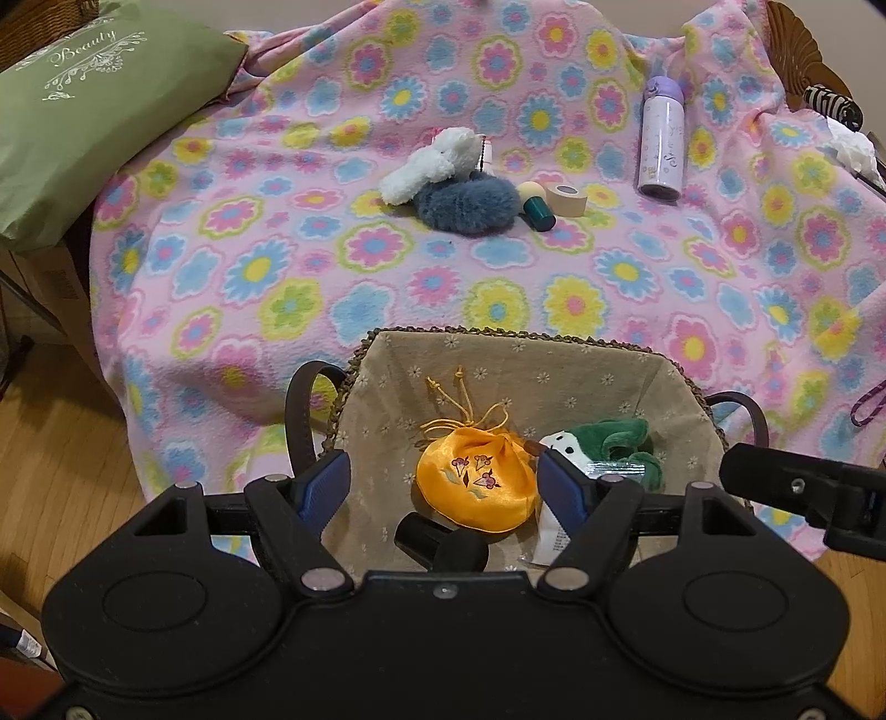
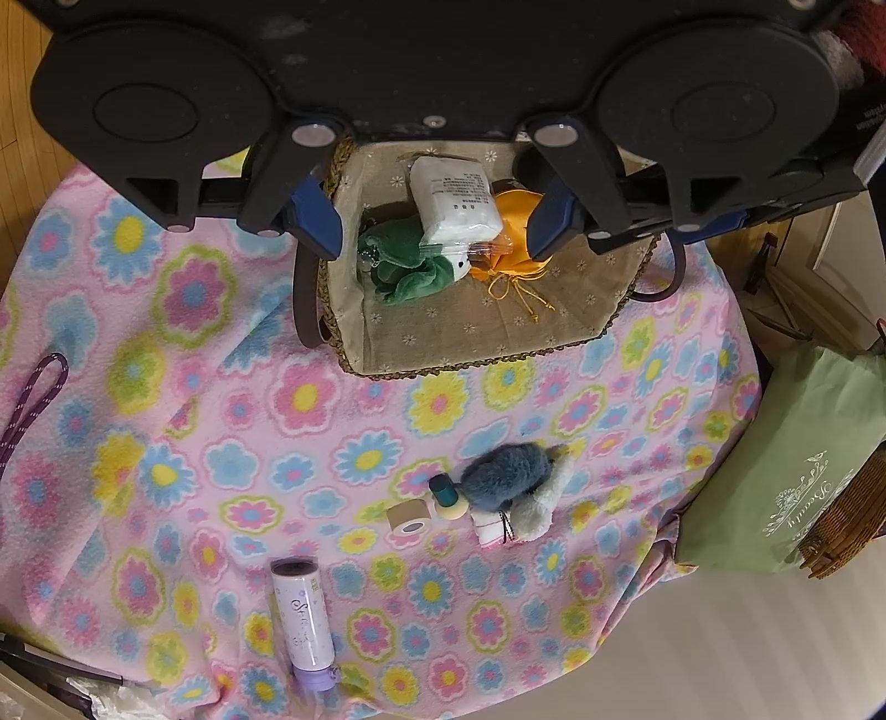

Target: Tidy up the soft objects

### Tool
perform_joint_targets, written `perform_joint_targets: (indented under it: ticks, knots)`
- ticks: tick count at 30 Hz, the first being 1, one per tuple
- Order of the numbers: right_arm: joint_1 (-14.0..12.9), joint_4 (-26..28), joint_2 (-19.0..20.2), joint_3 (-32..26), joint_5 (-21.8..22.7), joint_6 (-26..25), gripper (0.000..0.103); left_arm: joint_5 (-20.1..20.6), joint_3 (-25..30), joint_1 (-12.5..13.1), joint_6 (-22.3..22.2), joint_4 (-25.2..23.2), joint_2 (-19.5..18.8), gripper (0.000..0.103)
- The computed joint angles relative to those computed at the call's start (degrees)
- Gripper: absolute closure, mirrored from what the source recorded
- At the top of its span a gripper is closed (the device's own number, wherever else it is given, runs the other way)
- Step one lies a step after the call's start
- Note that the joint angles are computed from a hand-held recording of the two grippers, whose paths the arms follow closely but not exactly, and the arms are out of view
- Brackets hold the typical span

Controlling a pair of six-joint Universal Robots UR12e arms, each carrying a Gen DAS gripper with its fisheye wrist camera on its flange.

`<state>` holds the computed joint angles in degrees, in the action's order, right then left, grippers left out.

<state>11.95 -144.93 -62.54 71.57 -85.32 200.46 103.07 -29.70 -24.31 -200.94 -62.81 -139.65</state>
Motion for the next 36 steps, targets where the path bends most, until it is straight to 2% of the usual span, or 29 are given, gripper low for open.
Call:
perform_joint_targets:
  ticks: [31, 36]
  knots:
    - [-0.1, 0.4, -0.2, 0.3, 0.4, 0.2, 0.027, 0.6, -1.0, 0.0, -0.1, -0.2, 0.5, 0.031]
    - [-0.2, 0.5, -0.1, 0.3, 0.5, 0.1, 0.027, 0.5, -1.0, 0.0, 0.0, -0.1, 0.5, 0.027]
